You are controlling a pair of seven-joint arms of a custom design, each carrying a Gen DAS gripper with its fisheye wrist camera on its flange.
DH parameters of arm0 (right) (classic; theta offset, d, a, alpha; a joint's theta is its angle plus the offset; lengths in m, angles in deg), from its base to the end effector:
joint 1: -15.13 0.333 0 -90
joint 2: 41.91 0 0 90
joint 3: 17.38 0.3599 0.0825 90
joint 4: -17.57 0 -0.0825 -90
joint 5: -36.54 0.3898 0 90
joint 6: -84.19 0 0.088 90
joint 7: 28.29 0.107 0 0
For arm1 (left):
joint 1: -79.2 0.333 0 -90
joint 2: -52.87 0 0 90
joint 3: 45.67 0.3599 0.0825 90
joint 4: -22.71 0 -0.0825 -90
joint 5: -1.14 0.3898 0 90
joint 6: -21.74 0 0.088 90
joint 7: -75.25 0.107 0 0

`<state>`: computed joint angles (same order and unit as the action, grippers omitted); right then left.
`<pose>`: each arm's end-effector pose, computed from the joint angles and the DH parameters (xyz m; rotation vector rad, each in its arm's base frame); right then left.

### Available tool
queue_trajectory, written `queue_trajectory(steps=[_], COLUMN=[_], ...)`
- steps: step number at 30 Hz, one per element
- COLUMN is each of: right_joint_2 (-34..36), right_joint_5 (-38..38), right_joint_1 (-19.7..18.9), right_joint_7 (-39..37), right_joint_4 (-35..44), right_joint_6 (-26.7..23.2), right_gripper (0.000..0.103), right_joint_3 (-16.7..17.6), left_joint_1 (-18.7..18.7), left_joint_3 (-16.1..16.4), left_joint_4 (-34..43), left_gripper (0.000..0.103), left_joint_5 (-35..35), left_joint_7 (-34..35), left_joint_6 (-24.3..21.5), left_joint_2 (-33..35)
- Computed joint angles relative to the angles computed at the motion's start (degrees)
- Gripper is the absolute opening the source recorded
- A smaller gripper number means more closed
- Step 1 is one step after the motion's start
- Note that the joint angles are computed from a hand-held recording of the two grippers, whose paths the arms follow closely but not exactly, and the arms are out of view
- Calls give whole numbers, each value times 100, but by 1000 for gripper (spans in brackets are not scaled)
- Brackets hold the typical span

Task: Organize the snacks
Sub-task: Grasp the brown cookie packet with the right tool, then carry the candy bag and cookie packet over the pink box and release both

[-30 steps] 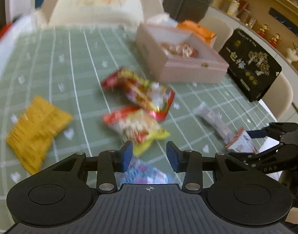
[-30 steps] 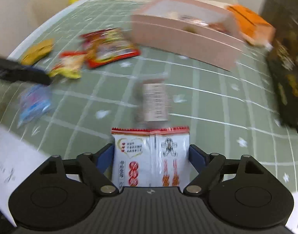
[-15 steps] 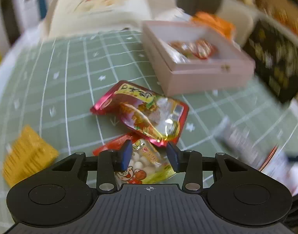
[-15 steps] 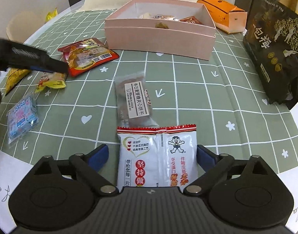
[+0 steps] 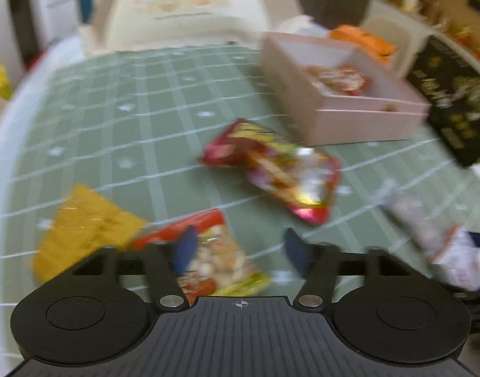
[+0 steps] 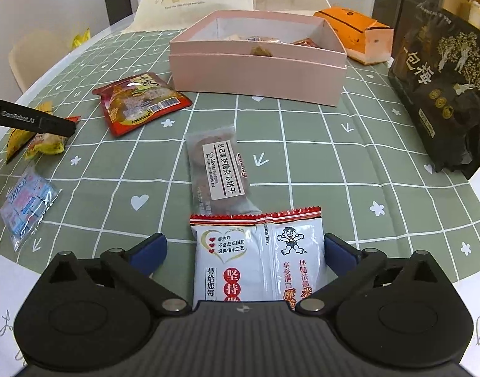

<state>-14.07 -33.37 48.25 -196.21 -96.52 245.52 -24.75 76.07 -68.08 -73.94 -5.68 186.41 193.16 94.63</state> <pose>0.5532 0.3240 0.2647 -1.6757 2.0196 -0.6632 0.7084 -0.2621 0.2959 -1.3867 2.4145 -0.9158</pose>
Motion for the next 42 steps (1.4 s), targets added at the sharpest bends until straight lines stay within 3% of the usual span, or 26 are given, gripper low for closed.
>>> queue_trajectory(steps=[2, 4, 7, 10, 13, 16, 17, 19, 20, 21, 23, 25, 26, 27, 29, 30, 33, 36, 39, 42], right_joint_2=[17, 22, 13, 16, 23, 41, 53, 95, 137, 191, 364, 553, 577, 554, 449, 375, 54, -342, -756, -1067], right_joint_5=[-70, -68, -176, -351, -355, 128, 380, 653, 748, 788, 1058, 1729, 1659, 1757, 2122, 2129, 1857, 1116, 164, -390], right_joint_1=[59, 43, 27, 50, -5, -297, -382, -408, -393, -361, -406, -585, -478, -515, -610, -488, 10, 502, 747, 727], right_joint_7=[154, 159, 191, 369, 322, -577, -892, -1134, -1200, -1207, -1459, -2310, -2423, -2670, -3326, -3349, -2885, -1927, -870, -114], right_joint_4=[23, 34, 11, 10, 32, 89, 127, 244, 334, 422, 639, 891, 961, 929, 873, 824, 528, 239, 3, -187], right_joint_6=[-68, -94, -25, -38, -74, 108, 193, 308, 347, 442, 575, 259, 188, 334, 235, 190, 461, 609, 458, 318], right_gripper=[103, 103, 103, 103, 103, 101, 98, 96, 96, 96, 93, 77, 67, 38, 34, 34, 32, 32, 32, 32], right_joint_3=[-36, -14, -22, -29, 42, 248, 289, 222, 159, 70, 23, 293, 218, 263, 467, 365, -234, -877, -1173, -1197], left_joint_1=[443, 597, 285, 406, -197, -582, -559, -83, 207, 354, 388, 395, 402, 418, 404, 372, 436, 874, 1162, 989], left_joint_3=[-557, -705, -190, -235, 381, 725, 676, 42, -333, -538, -638, -719, -769, -812, -847, -844, -1009, -1624, -2211, -2513], left_joint_4=[-2, -347, -892, -609, -60, 14, 14, -35, -72, -121, -319, -448, -498, -564, -680, -695, -716, -573, -101, 836], left_gripper=[80, 73, 73, 73, 74, 79, 77, 63, 62, 62, 60, 60, 60, 60, 60, 60, 60, 60, 60, 61], left_joint_5=[-174, -340, -426, -434, -45, 288, 372, 227, 132, 48, -84, -246, -338, -422, -558, -602, -833, -1425, -1897, -2057], left_joint_7=[323, 398, -196, -620, -837, -897, -955, -555, -289, -83, 128, 278, 361, 448, 608, 691, 1014, 1553, 2170, 2624], left_joint_6=[-86, 336, 1022, 462, -140, 44, 46, -85, -230, -307, -358, -458, -475, -498, -526, -543, -592, -592, -409, -66], left_joint_2=[103, -55, -491, -356, -114, -20, -10, 25, 49, 49, -89, -205, -244, -311, -449, -491, -583, -527, -292, 225])
